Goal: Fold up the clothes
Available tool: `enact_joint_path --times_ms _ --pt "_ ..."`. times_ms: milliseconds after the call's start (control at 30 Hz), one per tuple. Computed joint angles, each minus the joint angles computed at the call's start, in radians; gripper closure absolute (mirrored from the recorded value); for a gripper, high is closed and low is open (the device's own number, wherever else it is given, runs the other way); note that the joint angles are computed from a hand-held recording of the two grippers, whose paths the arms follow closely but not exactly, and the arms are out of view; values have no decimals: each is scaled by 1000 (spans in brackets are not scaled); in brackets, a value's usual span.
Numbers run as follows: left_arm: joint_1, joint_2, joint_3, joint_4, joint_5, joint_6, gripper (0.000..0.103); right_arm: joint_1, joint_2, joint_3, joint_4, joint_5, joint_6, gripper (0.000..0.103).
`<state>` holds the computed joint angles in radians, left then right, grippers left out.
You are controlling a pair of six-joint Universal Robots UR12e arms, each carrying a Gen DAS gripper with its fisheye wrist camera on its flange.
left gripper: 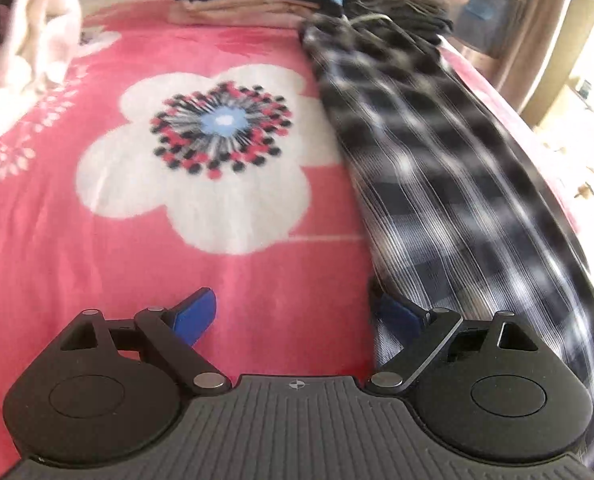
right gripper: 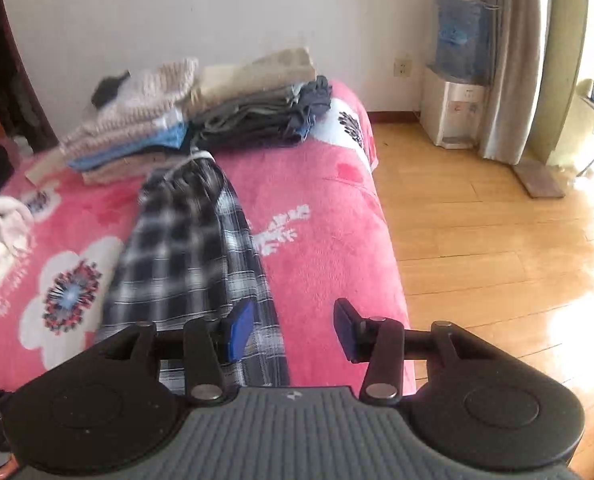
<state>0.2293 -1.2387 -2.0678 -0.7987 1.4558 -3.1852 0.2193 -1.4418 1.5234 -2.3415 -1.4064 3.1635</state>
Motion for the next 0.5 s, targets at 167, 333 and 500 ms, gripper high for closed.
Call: enact_joint_path --times_ms 167,333,500 --pt "9 -21 9 38 16 -64 13 -14 -24 27 -28 47 12 47" --pt "37 -58 20 85 -35 -84 13 -25 0 25 -43 145 37 37" --pt "95 -134 56 133 -203 -122 12 -15 90 -26 -70 227 131 34"
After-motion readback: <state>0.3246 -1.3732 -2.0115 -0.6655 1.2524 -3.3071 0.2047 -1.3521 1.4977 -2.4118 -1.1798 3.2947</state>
